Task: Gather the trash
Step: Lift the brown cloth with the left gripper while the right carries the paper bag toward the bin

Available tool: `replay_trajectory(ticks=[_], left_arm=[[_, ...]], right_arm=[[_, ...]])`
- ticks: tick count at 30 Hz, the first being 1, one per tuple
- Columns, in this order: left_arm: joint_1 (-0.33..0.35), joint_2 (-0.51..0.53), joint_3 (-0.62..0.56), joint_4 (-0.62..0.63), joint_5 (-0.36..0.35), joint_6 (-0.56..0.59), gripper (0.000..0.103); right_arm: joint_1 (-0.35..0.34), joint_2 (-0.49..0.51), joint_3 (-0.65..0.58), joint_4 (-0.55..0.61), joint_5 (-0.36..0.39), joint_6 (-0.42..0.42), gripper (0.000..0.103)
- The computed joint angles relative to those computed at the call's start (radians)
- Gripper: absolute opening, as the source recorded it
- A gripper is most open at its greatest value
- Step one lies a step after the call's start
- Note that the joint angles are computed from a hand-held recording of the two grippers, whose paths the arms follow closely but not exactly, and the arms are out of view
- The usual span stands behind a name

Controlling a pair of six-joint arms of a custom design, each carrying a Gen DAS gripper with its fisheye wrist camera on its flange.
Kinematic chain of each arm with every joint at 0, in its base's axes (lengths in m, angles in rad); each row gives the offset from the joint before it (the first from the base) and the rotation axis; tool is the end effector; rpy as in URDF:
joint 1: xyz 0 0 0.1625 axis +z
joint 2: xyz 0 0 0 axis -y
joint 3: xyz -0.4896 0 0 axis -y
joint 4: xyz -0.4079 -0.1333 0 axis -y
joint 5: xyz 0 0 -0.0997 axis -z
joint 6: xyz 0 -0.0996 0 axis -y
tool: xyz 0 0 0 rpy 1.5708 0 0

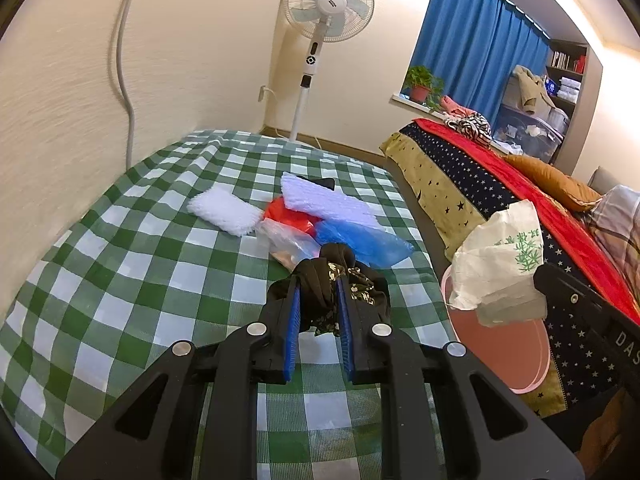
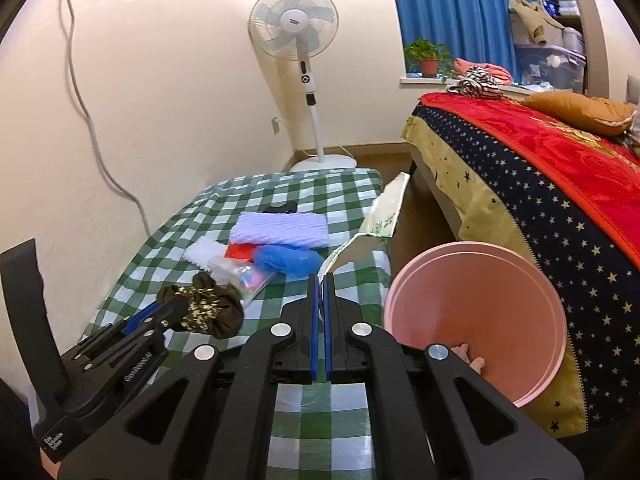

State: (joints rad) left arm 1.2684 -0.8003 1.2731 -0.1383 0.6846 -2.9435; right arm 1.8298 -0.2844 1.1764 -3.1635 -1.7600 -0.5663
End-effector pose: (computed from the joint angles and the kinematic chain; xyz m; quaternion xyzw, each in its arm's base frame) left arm -0.0168 -0.7604 0.2132 -0.0584 0.7748 -0.5411 0.3216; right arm 0.3324 -0.8071 -0.0281 0.3453 -0.8696 0.3241 0.1400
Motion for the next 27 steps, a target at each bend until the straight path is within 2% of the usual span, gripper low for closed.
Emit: replay_trajectory(ticks=[13, 27], left_arm=[[-0.013, 0.038, -0.036, 0.019, 0.019, 0.047, 0.016], [-0.014, 0.13, -0.167, 0.079, 0.087, 0.134, 0.016]], right_arm=[[-0.003, 0.011, -0.027, -0.037, -0.051, -0.007, 0.002], [-0.015, 0.037, -0.103, -0.077, -0.167, -0.01, 0.002]])
